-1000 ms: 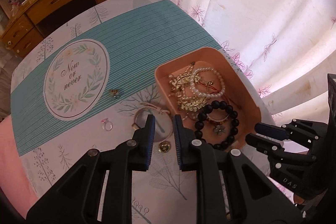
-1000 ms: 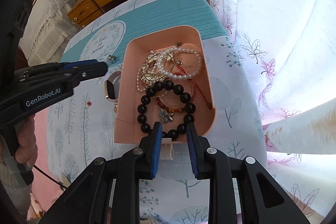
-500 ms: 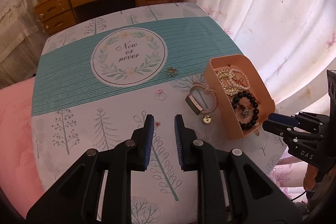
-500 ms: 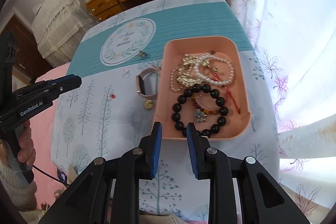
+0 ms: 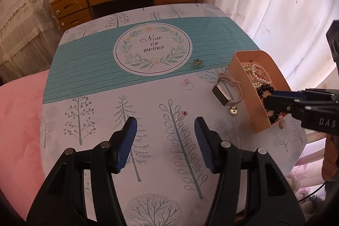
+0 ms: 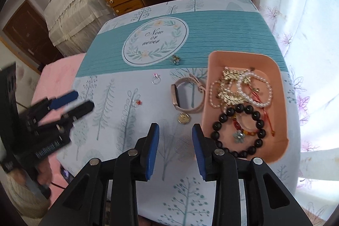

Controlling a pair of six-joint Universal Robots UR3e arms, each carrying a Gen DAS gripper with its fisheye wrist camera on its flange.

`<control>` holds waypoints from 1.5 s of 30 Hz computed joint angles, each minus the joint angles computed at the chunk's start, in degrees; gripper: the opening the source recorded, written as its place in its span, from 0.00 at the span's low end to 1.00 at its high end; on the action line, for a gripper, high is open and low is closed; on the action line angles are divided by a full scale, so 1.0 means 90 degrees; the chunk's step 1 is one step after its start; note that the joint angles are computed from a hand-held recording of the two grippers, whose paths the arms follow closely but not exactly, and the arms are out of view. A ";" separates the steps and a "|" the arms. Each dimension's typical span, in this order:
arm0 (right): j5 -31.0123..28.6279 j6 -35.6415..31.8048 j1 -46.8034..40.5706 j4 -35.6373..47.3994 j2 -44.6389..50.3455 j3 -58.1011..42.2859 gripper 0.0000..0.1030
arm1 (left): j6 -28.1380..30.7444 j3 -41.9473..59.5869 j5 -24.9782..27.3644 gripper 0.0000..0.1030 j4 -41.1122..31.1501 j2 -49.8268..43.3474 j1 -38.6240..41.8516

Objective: Organize jewelry
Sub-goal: 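Grasp the white watch with pink strap with the right tool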

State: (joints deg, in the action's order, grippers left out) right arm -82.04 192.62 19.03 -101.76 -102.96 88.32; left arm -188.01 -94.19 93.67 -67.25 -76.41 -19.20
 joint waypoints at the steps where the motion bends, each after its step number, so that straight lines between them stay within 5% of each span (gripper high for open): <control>1: 0.0150 0.0045 -0.0082 -0.0029 0.0137 -0.0090 0.32 | -0.0015 -0.0006 -0.0030 0.52 0.0033 -0.0051 0.0003; 10: 0.0974 0.1233 -0.0538 0.0098 0.2081 -0.1682 0.32 | 0.0069 0.0021 -0.0264 0.52 0.0399 -0.0434 0.0266; 19: 0.0981 0.1851 -0.0536 0.0025 0.3284 -0.2366 0.32 | 0.0190 -0.0063 -0.0592 0.52 0.0650 -0.0637 0.0671; 36: 0.0565 0.2378 -0.0348 0.0044 0.4203 -0.2894 0.21 | 0.0343 -0.0137 -0.0807 0.52 0.0980 -0.1009 0.0834; 41: 0.0565 0.2335 -0.0305 -0.0008 0.4419 -0.3003 0.07 | 0.0356 -0.0161 -0.0847 0.52 0.1018 -0.1028 0.0875; 45: 0.0509 0.2125 -0.0217 -0.0299 0.4238 -0.2812 0.06 | 0.0384 -0.0170 -0.0845 0.52 0.1001 -0.1010 0.0899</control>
